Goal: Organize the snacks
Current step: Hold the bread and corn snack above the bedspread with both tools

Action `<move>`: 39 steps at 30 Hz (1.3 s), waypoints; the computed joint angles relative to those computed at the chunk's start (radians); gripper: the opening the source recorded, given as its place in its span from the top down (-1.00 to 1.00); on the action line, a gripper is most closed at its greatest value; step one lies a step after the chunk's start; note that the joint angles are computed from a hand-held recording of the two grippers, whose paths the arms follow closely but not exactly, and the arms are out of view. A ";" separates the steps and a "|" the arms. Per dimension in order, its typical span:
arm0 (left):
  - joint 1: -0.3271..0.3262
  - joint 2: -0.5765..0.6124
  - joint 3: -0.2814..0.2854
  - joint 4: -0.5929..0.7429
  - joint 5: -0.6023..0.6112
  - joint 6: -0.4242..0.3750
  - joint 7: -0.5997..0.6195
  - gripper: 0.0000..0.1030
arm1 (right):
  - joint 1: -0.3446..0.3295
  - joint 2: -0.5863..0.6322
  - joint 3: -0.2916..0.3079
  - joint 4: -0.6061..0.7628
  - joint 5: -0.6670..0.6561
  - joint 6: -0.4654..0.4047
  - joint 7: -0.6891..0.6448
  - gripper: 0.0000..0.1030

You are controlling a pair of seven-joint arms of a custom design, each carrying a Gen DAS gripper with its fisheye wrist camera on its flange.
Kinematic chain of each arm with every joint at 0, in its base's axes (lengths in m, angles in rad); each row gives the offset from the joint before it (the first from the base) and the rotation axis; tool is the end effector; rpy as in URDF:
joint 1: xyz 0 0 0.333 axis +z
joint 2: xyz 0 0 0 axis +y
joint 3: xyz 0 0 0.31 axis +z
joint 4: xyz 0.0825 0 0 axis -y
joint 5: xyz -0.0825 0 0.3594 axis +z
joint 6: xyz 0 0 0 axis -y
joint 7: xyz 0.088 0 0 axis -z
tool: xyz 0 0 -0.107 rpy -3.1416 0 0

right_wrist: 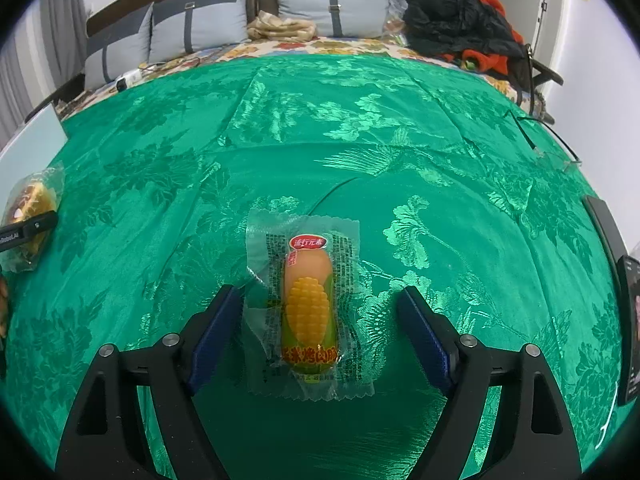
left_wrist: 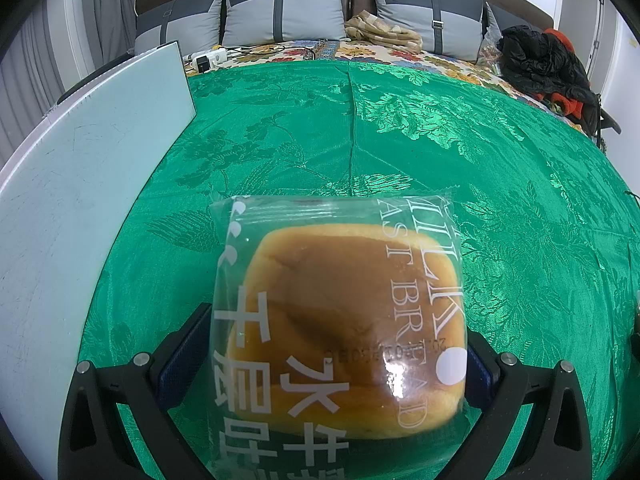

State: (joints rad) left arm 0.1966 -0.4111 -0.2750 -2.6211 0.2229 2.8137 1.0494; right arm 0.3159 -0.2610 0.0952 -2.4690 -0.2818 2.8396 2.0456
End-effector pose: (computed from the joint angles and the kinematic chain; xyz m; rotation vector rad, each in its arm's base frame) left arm 0.4216 -0.0481 0.4551 -2.0537 1.6085 -0.5312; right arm 0.4251 0.2032 0.4693 -1.9774 1.6444 -0.5168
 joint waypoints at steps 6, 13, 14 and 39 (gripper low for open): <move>0.000 0.001 0.001 0.001 0.003 0.000 -0.002 -1.00 | 0.000 0.000 0.000 0.000 0.001 0.000 -0.001 -0.64; 0.001 0.005 -0.001 0.003 0.007 0.002 -0.006 -1.00 | 0.005 0.001 -0.005 -0.002 0.016 0.004 -0.012 -0.65; 0.001 0.002 -0.001 0.001 0.007 0.001 -0.006 -1.00 | 0.003 0.001 -0.003 -0.001 0.013 0.004 -0.010 -0.65; 0.002 0.006 -0.002 0.003 0.013 0.005 -0.011 -1.00 | -0.003 -0.001 0.002 -0.002 -0.004 0.000 0.007 -0.67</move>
State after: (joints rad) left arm 0.1990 -0.4050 -0.2767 -2.6180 0.2359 2.8183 1.0386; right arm 0.3127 -0.2621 0.0972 -2.4713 -0.2861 2.8393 2.0524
